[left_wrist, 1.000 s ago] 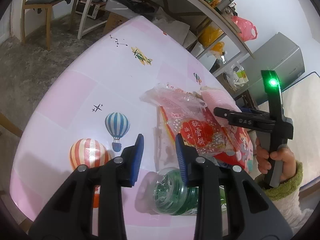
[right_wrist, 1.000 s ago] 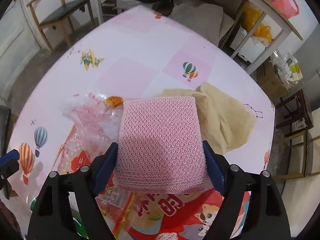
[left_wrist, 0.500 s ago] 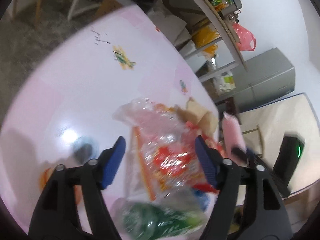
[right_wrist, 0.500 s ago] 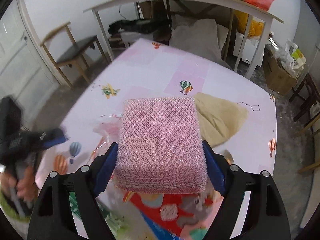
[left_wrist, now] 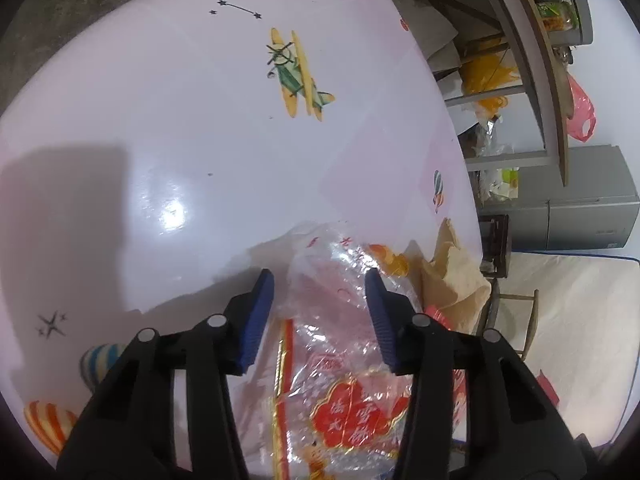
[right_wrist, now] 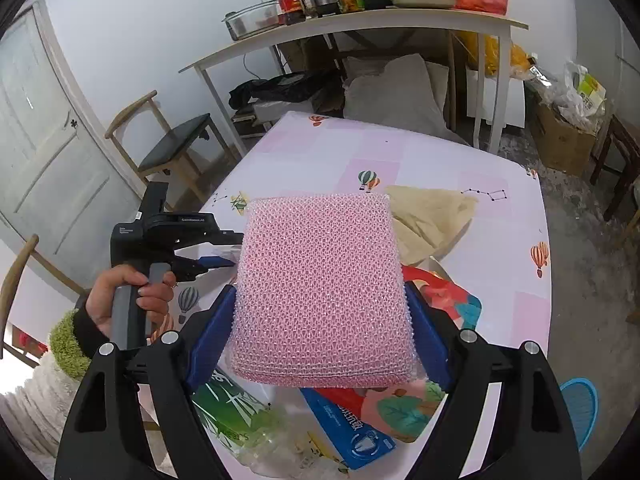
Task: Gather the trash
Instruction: 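Grasp the pink mesh sponge with the right tool while the left tool grasps the clear snack bag, then lift the sponge and bag and carry both toward the blue wastebasket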
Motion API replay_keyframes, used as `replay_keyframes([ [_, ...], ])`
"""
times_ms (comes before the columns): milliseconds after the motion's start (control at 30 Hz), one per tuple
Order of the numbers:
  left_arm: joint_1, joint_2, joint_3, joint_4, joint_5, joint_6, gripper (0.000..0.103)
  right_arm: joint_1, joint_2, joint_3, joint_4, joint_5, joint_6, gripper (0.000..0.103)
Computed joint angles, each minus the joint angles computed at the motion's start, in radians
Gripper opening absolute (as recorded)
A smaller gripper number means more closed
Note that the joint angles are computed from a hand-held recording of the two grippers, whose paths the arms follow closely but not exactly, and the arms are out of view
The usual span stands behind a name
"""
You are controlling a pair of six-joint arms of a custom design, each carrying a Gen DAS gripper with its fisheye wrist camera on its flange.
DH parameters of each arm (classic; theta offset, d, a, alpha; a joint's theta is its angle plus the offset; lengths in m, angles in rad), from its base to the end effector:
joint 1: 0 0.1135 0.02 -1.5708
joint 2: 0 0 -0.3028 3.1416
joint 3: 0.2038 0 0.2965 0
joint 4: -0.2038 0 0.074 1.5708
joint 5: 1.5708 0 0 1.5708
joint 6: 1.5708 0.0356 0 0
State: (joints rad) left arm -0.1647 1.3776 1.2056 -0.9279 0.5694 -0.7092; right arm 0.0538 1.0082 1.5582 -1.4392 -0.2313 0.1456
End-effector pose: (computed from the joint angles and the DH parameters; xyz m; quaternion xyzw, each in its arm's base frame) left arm 0.2981 -0.0690 0.3274 -0.1878 0.9165 -0.3422 0.0873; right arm 0.1425 0.0158 0.4882 0.0044 0.9370 0.1413 0.3195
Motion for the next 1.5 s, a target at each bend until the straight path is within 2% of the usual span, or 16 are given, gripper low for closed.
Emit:
replay_keyframes([
  [33, -0.006, 0.001, -0.003, 0.011, -0.005, -0.014, 0.038, -0.020, -0.002, -0.005, -0.002, -0.017, -0.011, 0.079],
  [100, -0.016, 0.003, -0.012, 0.031, -0.009, -0.044, 0.027, -0.050, -0.005, -0.015, -0.005, -0.039, -0.024, 0.079],
  [167, -0.018, -0.005, -0.031, 0.060, -0.012, -0.073, 0.023, -0.088, -0.011, -0.026, -0.008, -0.065, -0.042, 0.079],
  [200, -0.014, -0.009, -0.036, 0.069, -0.012, -0.074, 0.016, -0.096, -0.013, -0.030, -0.009, -0.070, -0.042, 0.079],
  [300, -0.002, -0.044, -0.067, 0.113, 0.003, -0.096, 0.011, -0.139, -0.018, -0.036, -0.019, -0.099, -0.063, 0.079],
  [400, -0.001, -0.097, -0.094, 0.163, -0.001, -0.113, 0.008, -0.174, -0.020, -0.039, -0.026, -0.113, -0.079, 0.079],
  [900, 0.035, -0.288, -0.056, 0.211, 0.030, -0.094, 0.006, -0.213, -0.049, -0.070, -0.006, -0.142, -0.072, 0.079],
  [1033, -0.002, -0.336, 0.008, 0.166, -0.035, -0.032, 0.006, -0.232, -0.058, -0.059, -0.014, -0.149, -0.081, 0.079],
  [1167, -0.076, -0.369, 0.103, 0.096, -0.144, 0.056, 0.006, -0.295, -0.068, -0.037, -0.032, -0.197, -0.109, 0.079],
  [1333, -0.215, -0.389, 0.212, 0.028, -0.289, 0.105, 0.006, -0.392, -0.077, -0.010, -0.063, -0.264, -0.156, 0.079],
  [1500, -0.400, -0.407, 0.260, 0.023, -0.451, 0.125, 0.006, -0.540, -0.086, -0.001, -0.113, -0.353, -0.226, 0.079],
])
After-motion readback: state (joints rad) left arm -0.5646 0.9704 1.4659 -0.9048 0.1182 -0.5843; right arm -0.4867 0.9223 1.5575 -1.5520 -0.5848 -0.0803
